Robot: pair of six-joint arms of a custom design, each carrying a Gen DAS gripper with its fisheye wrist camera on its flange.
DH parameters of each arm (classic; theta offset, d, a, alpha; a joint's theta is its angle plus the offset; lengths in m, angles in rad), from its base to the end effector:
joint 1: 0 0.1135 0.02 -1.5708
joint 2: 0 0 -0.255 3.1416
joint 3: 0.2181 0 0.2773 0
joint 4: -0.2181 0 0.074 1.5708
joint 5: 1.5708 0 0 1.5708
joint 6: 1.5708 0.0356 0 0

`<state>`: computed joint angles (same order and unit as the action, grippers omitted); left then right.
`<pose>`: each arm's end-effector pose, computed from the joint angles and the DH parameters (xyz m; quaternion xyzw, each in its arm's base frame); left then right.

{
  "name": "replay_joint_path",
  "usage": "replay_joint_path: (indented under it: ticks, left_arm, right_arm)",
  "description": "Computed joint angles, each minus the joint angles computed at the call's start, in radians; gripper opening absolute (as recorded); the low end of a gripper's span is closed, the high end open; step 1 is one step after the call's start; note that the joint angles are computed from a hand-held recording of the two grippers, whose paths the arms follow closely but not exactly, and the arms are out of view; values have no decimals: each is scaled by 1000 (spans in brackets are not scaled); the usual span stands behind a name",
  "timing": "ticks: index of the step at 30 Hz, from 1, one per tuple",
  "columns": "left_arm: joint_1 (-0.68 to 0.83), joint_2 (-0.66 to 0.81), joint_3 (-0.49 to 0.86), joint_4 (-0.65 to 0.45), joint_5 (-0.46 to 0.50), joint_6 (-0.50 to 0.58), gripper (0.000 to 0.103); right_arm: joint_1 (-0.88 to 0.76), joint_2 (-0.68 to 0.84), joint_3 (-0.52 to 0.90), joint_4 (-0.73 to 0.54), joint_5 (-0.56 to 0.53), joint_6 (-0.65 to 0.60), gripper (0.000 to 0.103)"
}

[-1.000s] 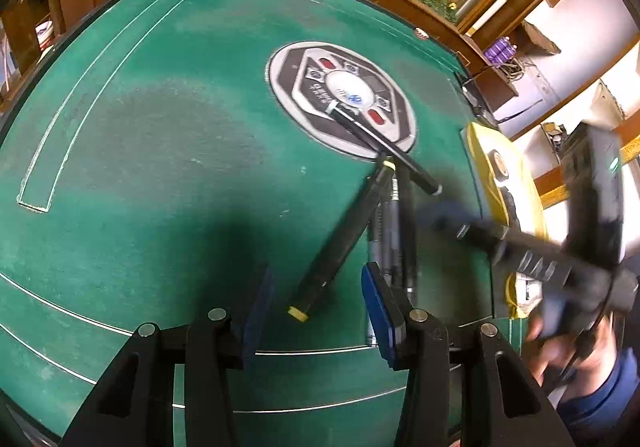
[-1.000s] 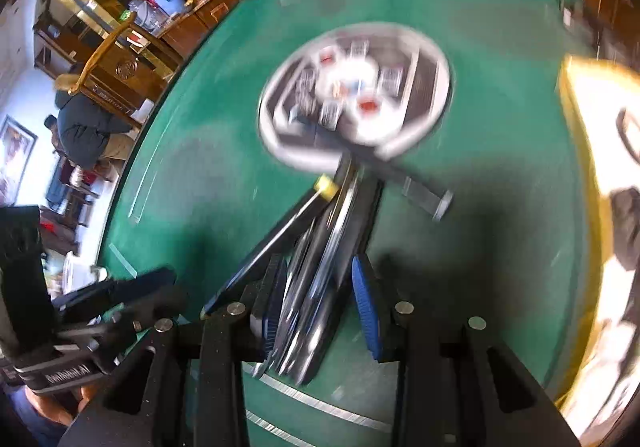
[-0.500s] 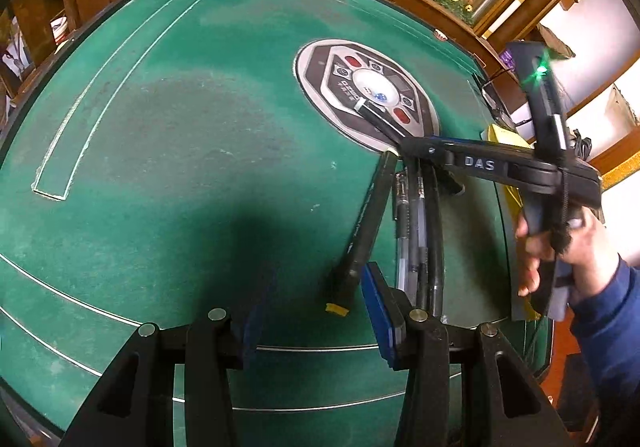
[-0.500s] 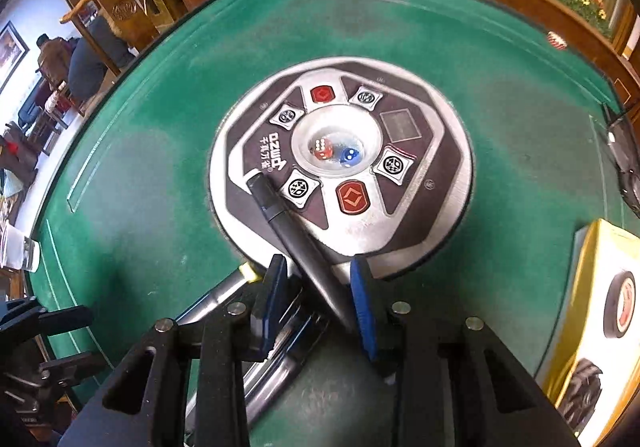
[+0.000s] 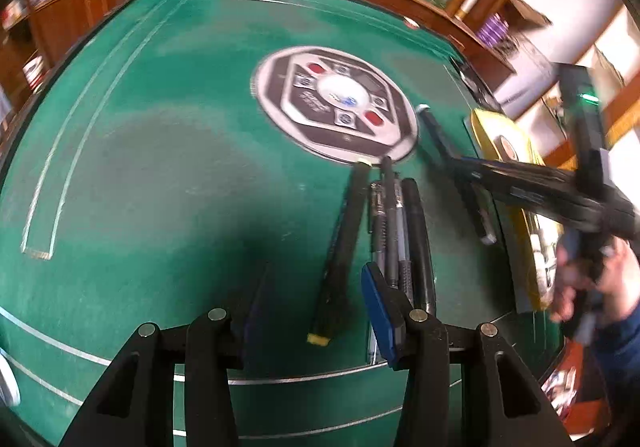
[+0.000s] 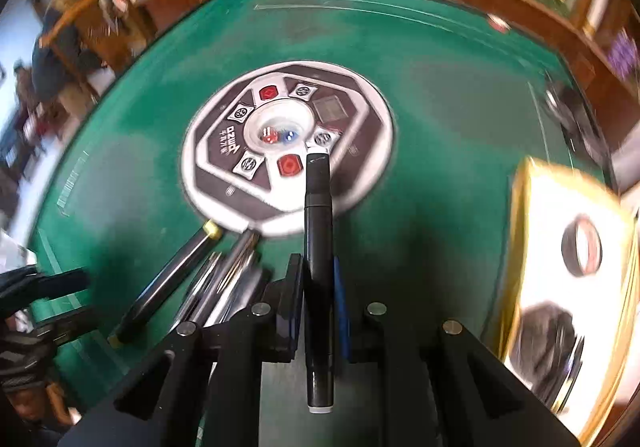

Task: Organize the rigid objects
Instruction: 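Grasp a black marker from the table pile with the right gripper, then grasp a black marker with the left gripper while the right gripper holds its marker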

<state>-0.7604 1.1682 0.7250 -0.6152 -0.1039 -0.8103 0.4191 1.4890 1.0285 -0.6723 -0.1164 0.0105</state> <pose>0.1794 -0.1655 0.1909 -0.0372 0.9654 -0.1434 0.2145 0.2858 0.1319 0.2021 -0.2101 0.9516 0.1017 0.1998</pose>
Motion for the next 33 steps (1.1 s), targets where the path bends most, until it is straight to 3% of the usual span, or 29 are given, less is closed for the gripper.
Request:
replay_joint_path:
  ticks: [8, 10, 11, 12, 18, 21, 25, 33]
  left_arm:
    - [-8, 196, 87, 56, 14, 101, 49]
    - [7, 229, 102, 70, 17, 115, 39]
    - [19, 248, 109, 76, 36, 128, 22]
    - [21, 257, 112, 82, 26, 134, 18]
    - [14, 305, 163, 58, -20, 167, 15]
    - [-7, 293, 138, 90, -56, 127, 15]
    - [-15, 225, 84, 116, -25, 70, 15]
    - [-145, 82, 75, 31, -150, -92, 15]
  right_arm:
    - [-34, -357, -254, -83, -118, 104, 14]
    - [-13, -410, -292, -95, -116, 140, 14]
    - [-8, -424, -302, -98, -121, 151, 14]
    - [-9, -440, -315, -101, -128, 158, 14]
    - [-19, -566, -365, -153, -112, 197, 14]
    - [-40, -610, -377, -182, -114, 201, 14]
    - [-72, -648, -391, -205, -139, 191, 14]
    - [-138, -585, -357, -177, -277, 80, 14]
